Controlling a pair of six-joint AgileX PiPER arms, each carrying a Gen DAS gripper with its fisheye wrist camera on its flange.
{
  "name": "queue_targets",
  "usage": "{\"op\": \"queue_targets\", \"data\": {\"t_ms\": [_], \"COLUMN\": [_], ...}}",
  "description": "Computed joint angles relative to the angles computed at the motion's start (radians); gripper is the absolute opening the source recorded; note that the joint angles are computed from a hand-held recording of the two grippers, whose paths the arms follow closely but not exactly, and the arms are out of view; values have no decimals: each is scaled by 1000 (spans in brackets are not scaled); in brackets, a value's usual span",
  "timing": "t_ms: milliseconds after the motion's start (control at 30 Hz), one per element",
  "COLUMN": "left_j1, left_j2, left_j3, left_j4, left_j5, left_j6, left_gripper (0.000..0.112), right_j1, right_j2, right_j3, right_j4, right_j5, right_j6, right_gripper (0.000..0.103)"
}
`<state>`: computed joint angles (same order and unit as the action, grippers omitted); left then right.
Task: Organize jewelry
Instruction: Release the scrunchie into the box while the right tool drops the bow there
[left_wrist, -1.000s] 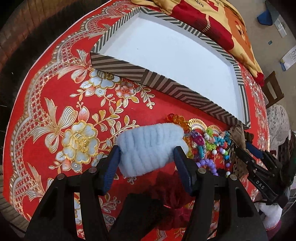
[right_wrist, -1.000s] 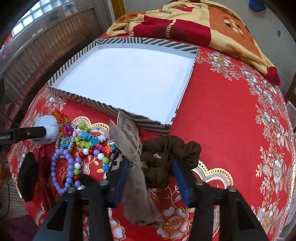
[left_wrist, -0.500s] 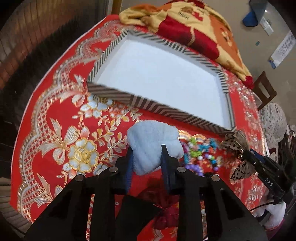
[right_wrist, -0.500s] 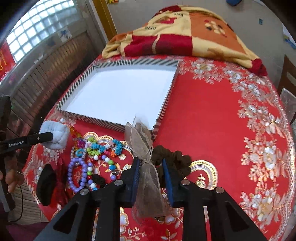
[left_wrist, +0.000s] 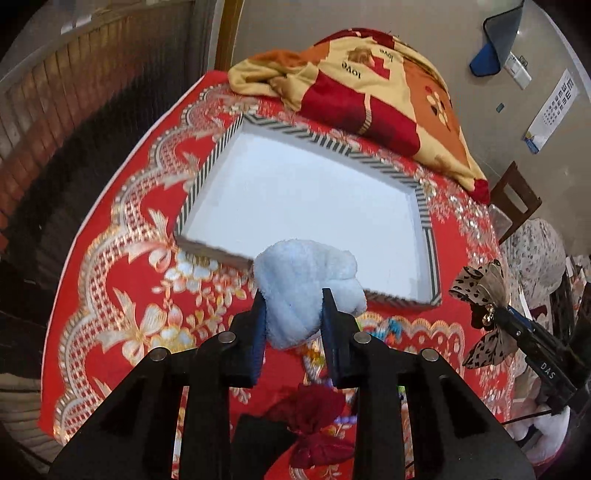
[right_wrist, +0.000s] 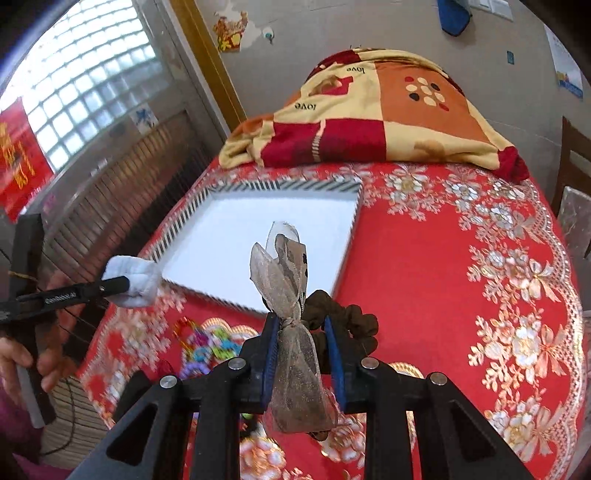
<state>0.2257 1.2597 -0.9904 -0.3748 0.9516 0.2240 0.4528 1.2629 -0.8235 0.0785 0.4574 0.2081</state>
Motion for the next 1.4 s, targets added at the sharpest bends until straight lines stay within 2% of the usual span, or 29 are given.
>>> {"op": "queue_targets", "data": {"t_ms": [267, 400, 800, 1067, 1167, 1267, 1300, 1400], "left_j1": [18, 24, -28, -29, -36, -46, -49, -56], "left_j2": [132, 239, 447, 508, 502, 498, 500, 496], "left_j3": [-124, -196, -299, -305, -292, -287, -288, -285], "left_j4": [-18, -21, 98, 143, 156, 169, 174, 191], "left_j5": [-3, 14, -68, -79, -91, -97, -96, -95], "left_j6": [6, -5, -109, -137, -140, -145, -149, -170], "left_gripper": [25, 26, 26, 27, 29, 38, 42, 49], "right_j1": [46, 45, 20, -2, -20, -23, -22, -14], "right_j2": [105, 194, 504, 594, 603, 609, 606, 575], "right_j3": [-147, -233, -465, -476, -459, -447, -443, -425], "right_j4": [-72, -44, 23, 124, 213, 261, 265, 261], "right_j5": [22, 21, 66, 73, 64, 47, 41, 22], "right_j6": [49, 13, -88, -161, -222, -269, -274, -267], "right_gripper": [24, 24, 24, 24, 24, 35, 42, 44]}}
